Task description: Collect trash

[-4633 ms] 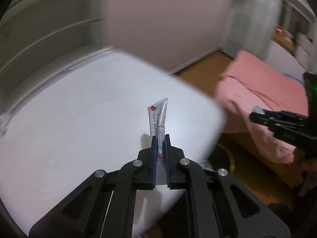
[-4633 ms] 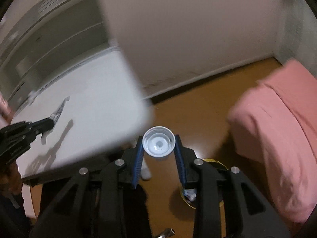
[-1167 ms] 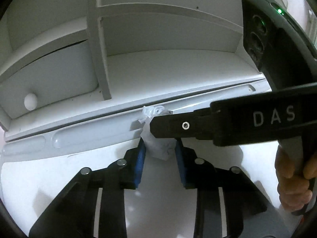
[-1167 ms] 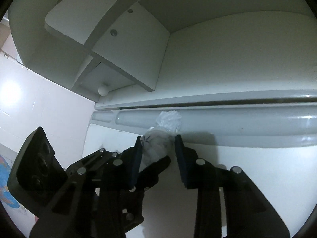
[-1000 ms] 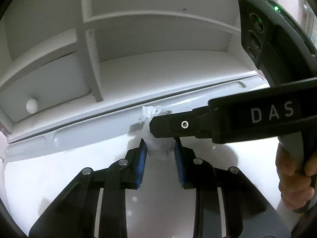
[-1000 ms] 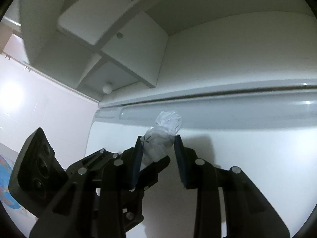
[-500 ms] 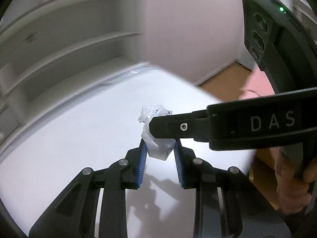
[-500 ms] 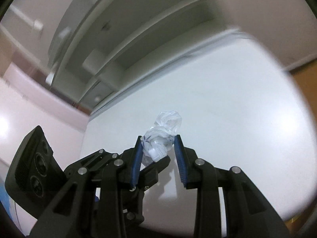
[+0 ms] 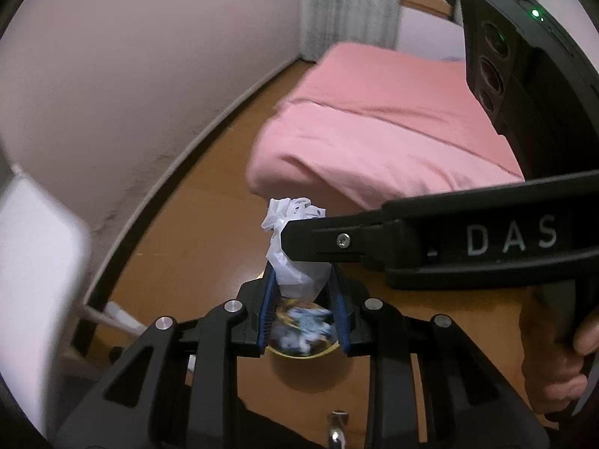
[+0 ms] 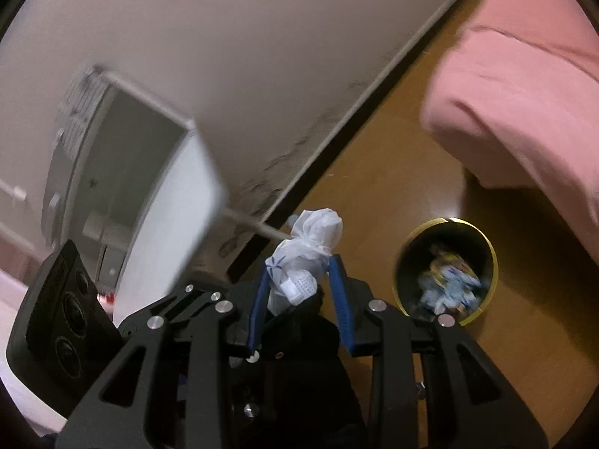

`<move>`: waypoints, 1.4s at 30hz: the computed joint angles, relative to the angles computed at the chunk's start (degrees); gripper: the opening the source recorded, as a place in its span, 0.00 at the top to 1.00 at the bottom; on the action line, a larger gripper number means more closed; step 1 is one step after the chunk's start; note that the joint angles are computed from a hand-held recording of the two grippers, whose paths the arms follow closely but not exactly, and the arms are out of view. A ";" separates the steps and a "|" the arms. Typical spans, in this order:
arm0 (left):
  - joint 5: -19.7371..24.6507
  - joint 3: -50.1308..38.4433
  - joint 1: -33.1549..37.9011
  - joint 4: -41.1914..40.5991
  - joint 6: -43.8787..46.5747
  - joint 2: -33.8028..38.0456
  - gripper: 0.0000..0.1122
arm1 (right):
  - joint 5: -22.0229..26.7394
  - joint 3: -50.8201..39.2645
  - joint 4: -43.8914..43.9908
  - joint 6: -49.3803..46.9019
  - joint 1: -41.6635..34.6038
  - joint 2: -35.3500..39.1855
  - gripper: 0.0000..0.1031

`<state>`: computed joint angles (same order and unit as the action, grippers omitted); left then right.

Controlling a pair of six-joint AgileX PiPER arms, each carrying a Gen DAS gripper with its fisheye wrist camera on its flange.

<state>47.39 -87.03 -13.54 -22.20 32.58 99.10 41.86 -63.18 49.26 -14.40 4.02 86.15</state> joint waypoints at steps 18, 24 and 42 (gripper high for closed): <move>-6.34 0.05 -7.77 0.23 -2.35 15.38 0.74 | -3.71 9.30 16.13 -21.33 -10.74 13.74 0.49; -4.80 -2.98 -6.08 1.26 -4.26 19.90 0.41 | -5.47 8.96 16.64 -21.69 -11.83 15.82 0.38; -1.73 8.54 10.38 3.00 -2.11 -7.99 0.15 | -9.93 -5.55 -43.95 31.11 9.44 2.28 0.08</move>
